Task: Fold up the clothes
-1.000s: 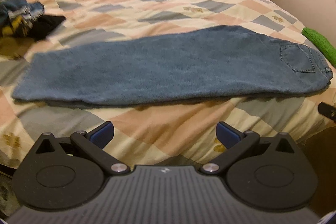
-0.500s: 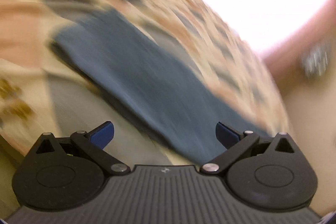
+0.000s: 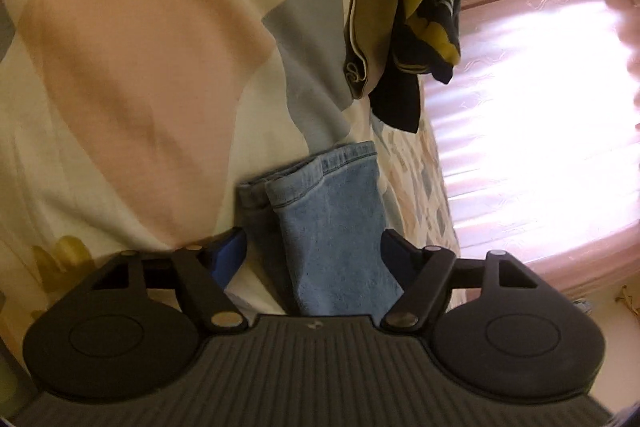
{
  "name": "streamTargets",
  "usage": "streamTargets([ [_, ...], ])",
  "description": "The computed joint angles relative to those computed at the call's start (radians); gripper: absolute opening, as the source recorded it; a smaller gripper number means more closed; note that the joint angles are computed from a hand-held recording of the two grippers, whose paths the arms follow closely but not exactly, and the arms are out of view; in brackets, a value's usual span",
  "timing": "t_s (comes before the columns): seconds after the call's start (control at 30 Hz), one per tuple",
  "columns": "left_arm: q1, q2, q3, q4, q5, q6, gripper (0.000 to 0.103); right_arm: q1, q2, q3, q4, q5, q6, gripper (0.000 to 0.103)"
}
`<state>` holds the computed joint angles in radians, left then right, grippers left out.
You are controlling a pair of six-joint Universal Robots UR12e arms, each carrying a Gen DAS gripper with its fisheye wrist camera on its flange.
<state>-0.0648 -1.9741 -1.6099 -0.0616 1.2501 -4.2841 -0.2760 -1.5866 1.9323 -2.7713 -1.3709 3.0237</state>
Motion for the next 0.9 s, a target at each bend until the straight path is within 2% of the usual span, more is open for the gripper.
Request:
streamTargets([
  [0.07,-0.004,-0.003,-0.001,0.011,0.015,-0.019,0.072,0.002,0.007,-0.005,-0.006,-0.002,0.006,0.098],
  [0.2,-0.022,-0.021,0.017,0.03,0.062,0.0,0.088,-0.001,0.013,-0.008,0.007,-0.011,0.03,0.098],
  [0.27,-0.032,-0.032,0.032,0.04,0.089,0.018,0.086,-0.004,0.016,-0.009,0.011,-0.012,0.04,0.098],
  [0.33,-0.038,-0.037,0.024,0.095,0.1,0.021,0.068,-0.007,0.016,-0.008,0.011,-0.007,0.047,0.098],
  [0.37,-0.036,-0.043,0.019,0.136,0.086,0.016,0.038,-0.009,0.015,-0.007,0.009,-0.005,0.049,0.098],
  [0.4,-0.032,-0.048,0.017,0.162,0.064,0.007,0.02,-0.011,0.014,-0.005,0.008,-0.002,0.052,0.098],
  [0.47,-0.031,-0.05,0.019,0.148,0.047,0.014,0.019,-0.019,0.008,0.002,0.007,0.004,0.057,0.098],
  [0.53,-0.036,-0.045,0.027,0.066,0.06,0.039,0.02,-0.027,0.002,0.008,0.006,0.01,0.062,0.098],
  [0.6,-0.041,-0.044,0.027,0.062,0.075,0.025,0.02,-0.035,-0.004,0.014,0.008,0.014,0.069,0.099],
  [0.63,-0.047,-0.041,0.034,0.057,0.089,0.047,0.019,-0.04,-0.007,0.017,0.008,0.015,0.075,0.099],
  [0.7,-0.068,-0.033,0.054,0.064,0.122,0.161,0.012,-0.051,-0.014,0.024,0.004,0.018,0.088,0.099],
  [0.77,-0.101,-0.029,0.102,0.052,0.136,0.358,0.012,-0.065,-0.021,0.031,-0.004,0.023,0.103,0.098],
  [0.9,-0.178,-0.045,0.204,0.05,0.038,0.728,0.014,-0.11,-0.035,0.043,-0.026,0.047,0.197,0.095],
])
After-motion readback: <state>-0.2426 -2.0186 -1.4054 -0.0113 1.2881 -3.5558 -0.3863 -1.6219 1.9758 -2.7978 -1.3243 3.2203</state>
